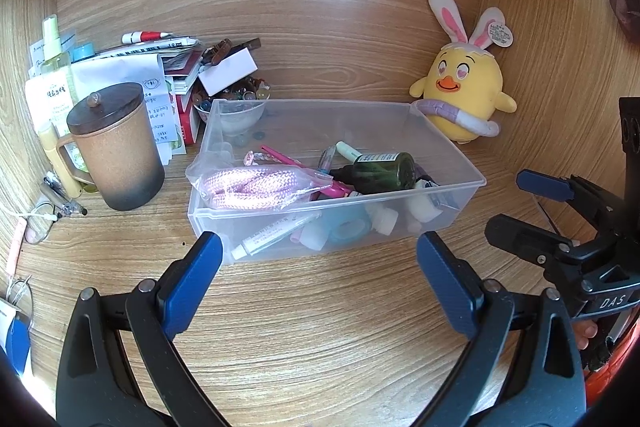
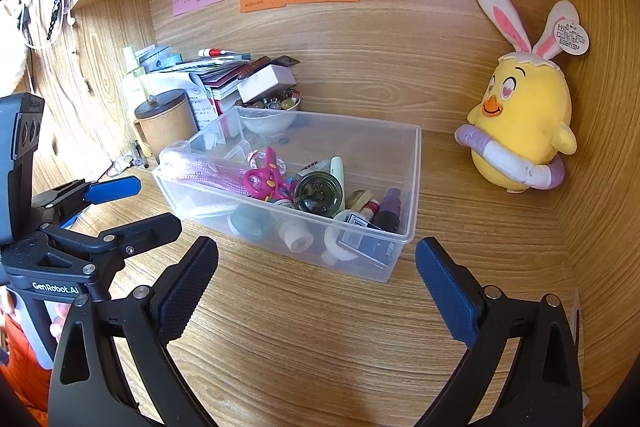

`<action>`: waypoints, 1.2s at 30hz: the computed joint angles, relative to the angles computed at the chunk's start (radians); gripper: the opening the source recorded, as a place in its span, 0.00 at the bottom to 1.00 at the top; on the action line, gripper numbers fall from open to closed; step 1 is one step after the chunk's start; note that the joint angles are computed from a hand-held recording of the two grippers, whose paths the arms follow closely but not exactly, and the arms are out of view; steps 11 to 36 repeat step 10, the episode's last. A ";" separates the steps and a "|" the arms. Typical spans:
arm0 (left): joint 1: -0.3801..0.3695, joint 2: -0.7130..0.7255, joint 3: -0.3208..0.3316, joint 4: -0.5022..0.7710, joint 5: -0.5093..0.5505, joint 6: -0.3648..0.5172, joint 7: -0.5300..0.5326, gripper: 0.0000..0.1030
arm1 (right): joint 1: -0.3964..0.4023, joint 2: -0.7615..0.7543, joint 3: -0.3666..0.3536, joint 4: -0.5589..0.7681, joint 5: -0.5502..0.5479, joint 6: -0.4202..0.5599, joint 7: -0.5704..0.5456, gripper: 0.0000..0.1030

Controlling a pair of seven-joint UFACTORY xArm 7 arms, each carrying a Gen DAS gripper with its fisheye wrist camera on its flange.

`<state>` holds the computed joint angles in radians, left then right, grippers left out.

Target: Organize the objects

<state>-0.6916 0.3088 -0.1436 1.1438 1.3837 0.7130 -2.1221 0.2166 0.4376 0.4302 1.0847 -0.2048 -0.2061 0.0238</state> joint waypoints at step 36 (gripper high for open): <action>0.002 0.002 -0.001 -0.002 -0.001 -0.005 -0.002 0.97 | -0.009 0.007 0.008 0.006 0.000 0.007 0.002 0.97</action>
